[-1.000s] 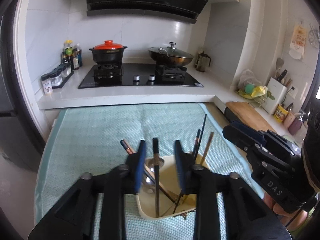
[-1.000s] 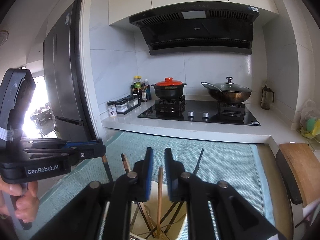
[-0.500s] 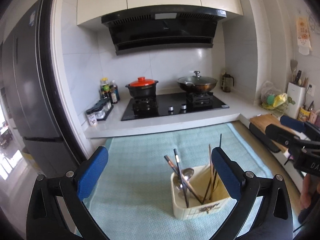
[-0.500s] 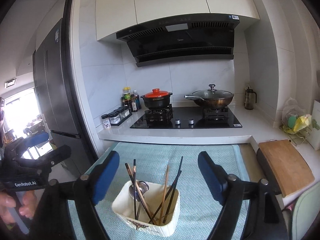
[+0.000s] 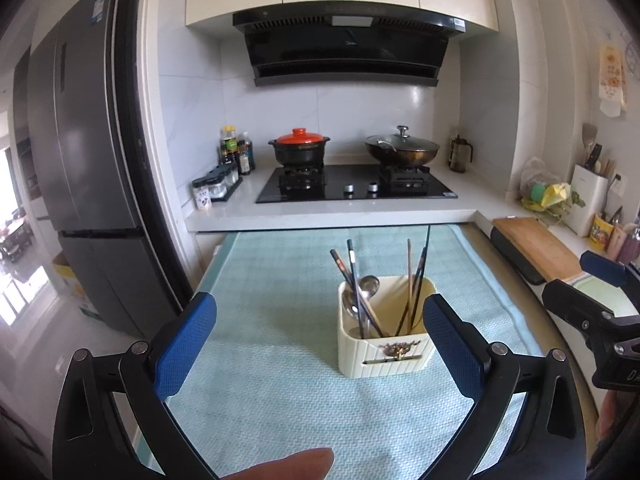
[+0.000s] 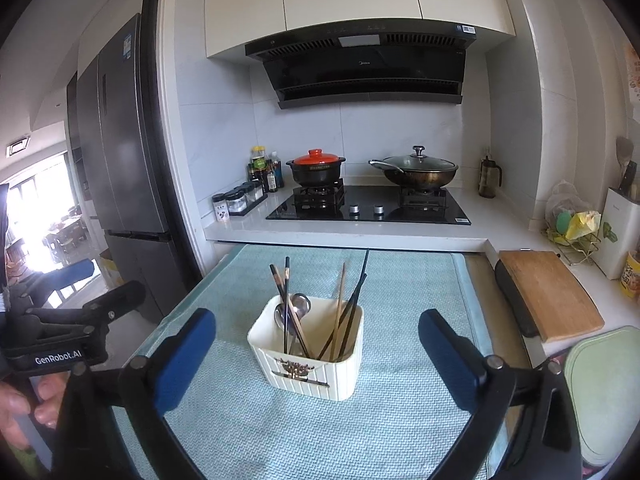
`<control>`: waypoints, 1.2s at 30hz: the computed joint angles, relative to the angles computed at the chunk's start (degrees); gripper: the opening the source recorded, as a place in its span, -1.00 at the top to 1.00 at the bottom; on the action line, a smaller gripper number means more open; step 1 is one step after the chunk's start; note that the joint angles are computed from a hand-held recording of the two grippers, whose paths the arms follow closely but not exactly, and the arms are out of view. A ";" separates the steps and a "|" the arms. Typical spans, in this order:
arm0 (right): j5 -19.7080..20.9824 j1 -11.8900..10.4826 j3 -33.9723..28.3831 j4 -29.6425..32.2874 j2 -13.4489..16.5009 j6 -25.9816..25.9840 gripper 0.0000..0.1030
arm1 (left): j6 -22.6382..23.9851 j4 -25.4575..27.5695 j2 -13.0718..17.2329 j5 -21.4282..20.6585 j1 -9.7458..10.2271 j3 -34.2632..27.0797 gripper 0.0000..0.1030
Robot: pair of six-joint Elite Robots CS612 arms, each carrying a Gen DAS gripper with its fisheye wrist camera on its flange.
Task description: Organize utensils
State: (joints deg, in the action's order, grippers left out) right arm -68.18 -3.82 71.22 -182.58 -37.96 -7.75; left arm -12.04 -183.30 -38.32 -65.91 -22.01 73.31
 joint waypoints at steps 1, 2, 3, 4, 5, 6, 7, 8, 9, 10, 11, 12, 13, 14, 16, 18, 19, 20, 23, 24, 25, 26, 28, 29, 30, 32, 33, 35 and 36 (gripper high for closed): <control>-0.34 0.05 0.74 -0.03 -0.33 -0.31 -1.00 | 0.08 -0.45 -0.19 0.73 -0.15 0.54 -0.99; -0.77 0.14 1.17 0.08 -0.54 -0.47 -1.00 | 0.07 -0.71 -0.37 1.31 -0.25 0.98 -0.99; -1.06 0.22 1.56 0.23 -0.72 -0.65 -1.00 | -0.04 -0.96 -0.54 1.70 -0.33 1.42 -0.99; -1.27 0.30 2.02 0.28 -0.93 -0.89 -1.00 | -0.30 -1.13 -0.74 1.77 -0.35 1.87 -0.99; -1.46 0.36 2.40 0.43 -1.09 -1.25 -1.00 | -0.66 -1.24 -0.93 1.67 -0.34 2.30 -0.99; -1.65 0.40 2.85 0.42 -1.27 -1.47 -1.00 | -0.92 -1.36 -1.08 1.64 -0.37 2.69 -0.99; -1.74 0.44 3.16 0.47 -1.38 -1.49 -1.00 | -1.07 -1.33 -1.19 1.68 -0.40 2.97 -0.99; -1.63 0.45 3.52 0.57 -1.54 -1.62 -1.00 | -1.14 -1.31 -1.29 1.73 -0.46 3.29 -0.99; -1.51 0.47 3.92 0.67 -1.74 -1.70 -1.00 | -1.12 -1.28 -1.41 1.69 -0.52 3.61 -0.99; -1.50 0.49 4.28 0.75 -1.91 -1.62 -1.00 | -1.21 -0.97 -1.55 1.44 -0.54 3.86 -0.99; -1.59 0.55 4.67 0.89 -2.13 -1.59 -1.00 | -1.40 -0.72 -1.74 1.00 -0.54 4.21 -0.99; -1.64 0.59 5.06 0.93 -2.35 -1.53 -1.00 | -1.66 -0.44 -1.93 0.43 -0.49 4.49 -0.99; -1.86 0.63 5.41 0.93 -2.54 -1.43 -1.00 | -1.97 -0.37 -2.14 -0.01 -0.47 4.87 -0.99; -2.35 0.72 5.85 0.84 -2.81 -1.29 -1.00 | -2.24 -0.44 -2.36 -0.31 -0.47 5.26 -0.99; -2.85 0.86 6.74 0.43 -3.31 -1.12 -1.00 | -2.97 -0.25 -2.80 -0.70 -0.44 5.94 -0.99; -3.58 1.04 7.57 0.20 -3.81 -1.03 -1.00 | -3.82 0.33 -3.18 -1.06 -0.35 6.39 -0.99; -3.77 1.09 7.86 0.32 -4.01 -1.05 -1.00 | -4.30 0.69 -3.34 -1.04 -0.32 6.57 -0.99; -3.57 1.11 8.11 0.52 -4.19 -1.09 -1.00 | -4.79 1.14 -3.51 -0.97 -0.30 6.75 -0.99; -3.27 1.21 8.90 0.80 -4.70 -1.40 -1.00 | -5.75 1.90 -3.99 -0.84 -0.33 7.44 -0.99; -3.35 1.28 9.12 0.74 -4.84 -1.57 -1.00 | -5.83 1.97 -4.10 -0.82 -0.32 7.65 -0.99; -3.30 1.31 9.33 0.64 -4.97 -1.79 -1.00 | -5.94 2.11 -4.19 -0.86 -0.31 7.81 -0.99; -3.31 1.33 9.55 0.50 -5.12 -1.95 -1.00 | -6.03 2.09 -4.27 -0.87 -0.30 7.97 -0.99; -3.14 1.36 9.91 0.20 -5.40 -2.20 -1.00 | -6.21 1.99 -4.40 -0.51 -0.31 8.24 -0.99; -3.05 1.38 10.05 0.02 -5.53 -2.38 -1.00 | -6.25 2.02 -4.43 -0.29 -0.32 8.29 -0.99; -3.15 1.42 10.16 -0.17 -5.64 -2.56 -1.00 | -6.29 2.07 -4.44 -0.11 -0.32 8.29 -0.99; -3.33 1.51 10.34 -0.61 -5.82 -2.86 -1.00 | -6.31 2.15 -4.46 0.16 -0.30 8.34 -0.99; -3.42 1.55 10.38 -0.71 -5.88 -2.98 -1.00 | -6.27 2.20 -4.47 0.39 -0.33 8.39 -0.99; -3.71 1.66 10.47 -0.88 -5.98 -3.27 -1.00 | -6.25 2.39 -4.49 0.80 -0.36 8.42 -0.99; -3.80 1.71 10.53 -0.90 -6.04 -3.49 -1.00 | -6.21 2.43 -4.46 0.90 -0.37 8.38 -0.99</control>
State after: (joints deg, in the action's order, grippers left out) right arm -71.98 -2.11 81.75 -183.48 -44.00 -11.24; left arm -18.25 -180.88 -42.78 -65.01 -22.38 81.69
